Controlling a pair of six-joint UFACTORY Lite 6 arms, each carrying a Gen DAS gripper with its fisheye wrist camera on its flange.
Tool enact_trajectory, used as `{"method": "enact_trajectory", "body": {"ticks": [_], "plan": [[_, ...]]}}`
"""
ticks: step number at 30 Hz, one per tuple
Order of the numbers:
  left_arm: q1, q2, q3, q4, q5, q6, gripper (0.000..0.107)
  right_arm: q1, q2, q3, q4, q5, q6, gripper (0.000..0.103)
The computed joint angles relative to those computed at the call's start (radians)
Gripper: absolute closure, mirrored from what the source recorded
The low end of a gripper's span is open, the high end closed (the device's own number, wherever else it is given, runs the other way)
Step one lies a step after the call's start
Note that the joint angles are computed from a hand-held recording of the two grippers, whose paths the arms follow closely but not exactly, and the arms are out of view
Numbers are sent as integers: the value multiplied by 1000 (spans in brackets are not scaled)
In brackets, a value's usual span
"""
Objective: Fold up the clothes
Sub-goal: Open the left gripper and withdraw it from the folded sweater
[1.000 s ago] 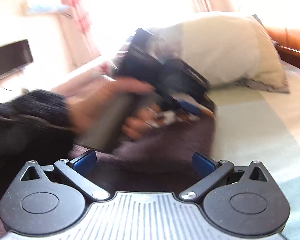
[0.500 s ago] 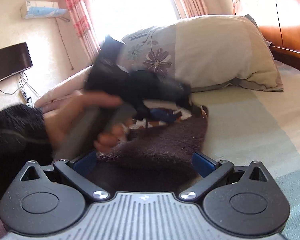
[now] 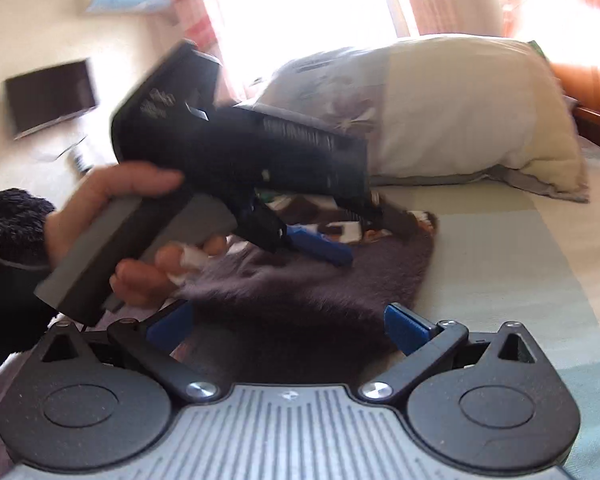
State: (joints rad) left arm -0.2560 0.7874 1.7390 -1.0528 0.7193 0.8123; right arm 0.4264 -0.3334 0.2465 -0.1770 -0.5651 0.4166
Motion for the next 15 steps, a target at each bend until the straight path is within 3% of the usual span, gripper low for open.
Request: {"method": "enact_trajectory", "body": {"ticks": [4, 8, 15], "plan": [[18, -80, -122, -75, -8, 41, 28, -69, -70, -43, -115, 17, 101, 0], [67, -220, -305, -247, 24, 209, 25, -152, -98, -74, -226, -23, 225, 0], [107, -224, -347, -180, 26, 180, 25, -147, -102, -33, -249, 9, 271, 0]]}}
